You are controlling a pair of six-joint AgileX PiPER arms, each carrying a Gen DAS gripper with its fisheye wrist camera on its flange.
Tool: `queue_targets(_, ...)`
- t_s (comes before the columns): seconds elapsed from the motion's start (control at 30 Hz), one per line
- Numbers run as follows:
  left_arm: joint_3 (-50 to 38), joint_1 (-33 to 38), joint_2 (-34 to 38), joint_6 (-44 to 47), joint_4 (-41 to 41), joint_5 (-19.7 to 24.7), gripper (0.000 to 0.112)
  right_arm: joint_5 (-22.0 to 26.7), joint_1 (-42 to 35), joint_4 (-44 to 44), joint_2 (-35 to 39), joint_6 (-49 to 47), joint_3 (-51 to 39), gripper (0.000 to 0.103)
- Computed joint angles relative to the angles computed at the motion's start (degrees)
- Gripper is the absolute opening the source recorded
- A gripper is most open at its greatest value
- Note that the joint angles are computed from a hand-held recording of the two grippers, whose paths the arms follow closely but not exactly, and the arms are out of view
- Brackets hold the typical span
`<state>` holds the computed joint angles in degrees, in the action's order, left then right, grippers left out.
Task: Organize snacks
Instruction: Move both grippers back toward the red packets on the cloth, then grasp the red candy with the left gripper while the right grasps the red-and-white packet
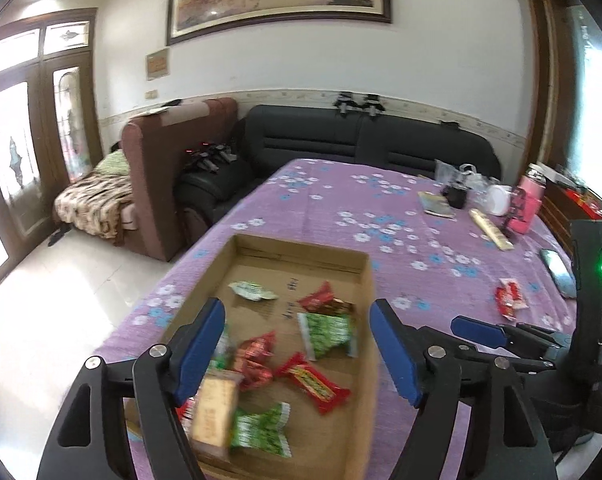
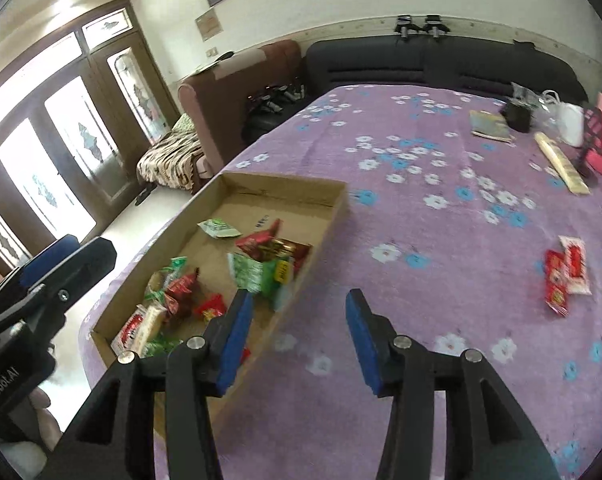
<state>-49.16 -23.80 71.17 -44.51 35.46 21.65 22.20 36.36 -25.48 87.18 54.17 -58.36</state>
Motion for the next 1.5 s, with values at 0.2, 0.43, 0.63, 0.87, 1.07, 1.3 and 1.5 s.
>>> queue_targets(0.2,-0.99,-3.59,1.25,10.76,-12.22,-0.43,0.08,-1.95,-6.55,1.35,-8.45,-1.39,11.3,0.048)
queue_targets(0.43,-2.44,-6.98,5.65,22.9,-26.63,-1.26,0.08,-2.17,-24.36,17.35,-19.25,-21.27,22.69,0.048)
queue_targets(0.63,-3.82,-9.97,11.45,36.02,-41.79,-1.88,0.08,-2.9,-39.5,39.59,-19.78,-46.74,24.47,0.048)
queue_targets(0.87,-4.74,-13.62,17.9,38.98,-46.05,-2.53,0.08,-5.48,-41.98,47.14,-12.62,-54.3,20.2,0.048)
queue_targets(1.07,-5.78,-13.76,21.36,41.21,-49.5,-1.97,0.08,-5.89,-41.47,40.64,-4.33,-48.23,13.39,0.048)
queue_targets(1.3,-6.23,-14.78,23.22,40.39,-48.65,-2.23,0.09,-4.14,-39.76,23.28,5.71,-32.82,4.26,0.048)
queue_targets(1.5,-7.05,-17.09,24.18,35.64,-42.12,-1.44,0.102,-1.43,-37.16,8.83,10.53,-19.86,-0.65,0.042)
